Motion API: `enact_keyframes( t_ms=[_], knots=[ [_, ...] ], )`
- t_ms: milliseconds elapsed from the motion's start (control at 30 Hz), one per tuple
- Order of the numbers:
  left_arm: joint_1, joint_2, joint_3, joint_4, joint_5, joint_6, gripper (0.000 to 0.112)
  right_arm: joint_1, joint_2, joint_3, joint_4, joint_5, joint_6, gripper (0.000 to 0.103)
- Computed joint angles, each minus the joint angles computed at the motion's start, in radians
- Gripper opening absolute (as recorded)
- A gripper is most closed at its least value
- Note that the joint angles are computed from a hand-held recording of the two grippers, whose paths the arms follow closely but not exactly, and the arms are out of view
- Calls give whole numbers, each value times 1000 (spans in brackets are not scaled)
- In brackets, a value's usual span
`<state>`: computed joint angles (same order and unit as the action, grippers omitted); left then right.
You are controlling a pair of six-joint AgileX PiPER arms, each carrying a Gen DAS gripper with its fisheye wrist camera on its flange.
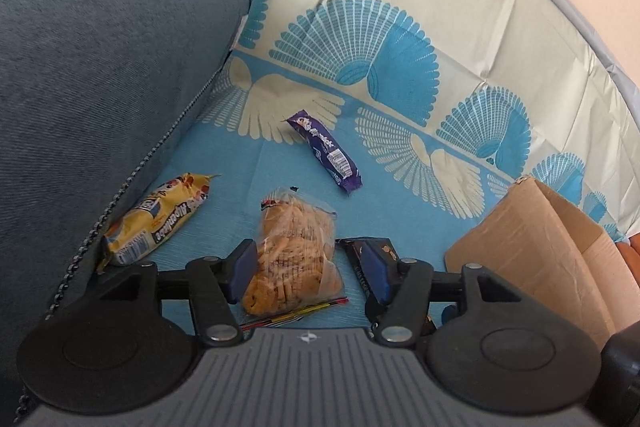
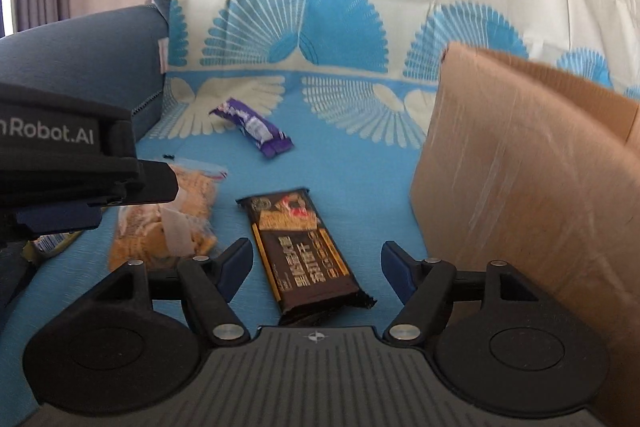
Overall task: Organize snacks
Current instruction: 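Grasp the dark brown cracker pack with the right tool while the left closes beside the cookie bag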
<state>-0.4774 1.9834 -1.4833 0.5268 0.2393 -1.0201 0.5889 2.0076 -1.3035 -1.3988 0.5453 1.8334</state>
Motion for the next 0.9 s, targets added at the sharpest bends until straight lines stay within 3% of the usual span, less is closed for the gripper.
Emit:
enact_keyframes(
  t_ms=[200, 333, 533, 567, 600, 733, 900],
  knots=[
    [-12, 62, -72, -32, 33, 54, 66, -11, -22, 44, -68, -30, 90, 42],
    [-25, 83, -108, -30, 84, 86, 64, -9, -45, 76, -103, -28, 142, 41],
    [-42, 55, -71, 8, 80, 102, 31, 15, -99, 116, -76, -16, 98, 41],
    [-45, 45, -61, -6, 79, 125, 8, 19, -111, 122, -61, -23, 75, 41],
    [-47, 35, -51, -23, 81, 146, 0, 24, -126, 132, -51, -26, 60, 41],
    [-64, -28, 22, 56, 76, 88, 0, 47, -200, 178, 41, -30, -36, 41],
    [-57, -132, 124, 9, 82, 68, 0, 96, -323, 273, 163, -15, -157, 41]
  ],
)
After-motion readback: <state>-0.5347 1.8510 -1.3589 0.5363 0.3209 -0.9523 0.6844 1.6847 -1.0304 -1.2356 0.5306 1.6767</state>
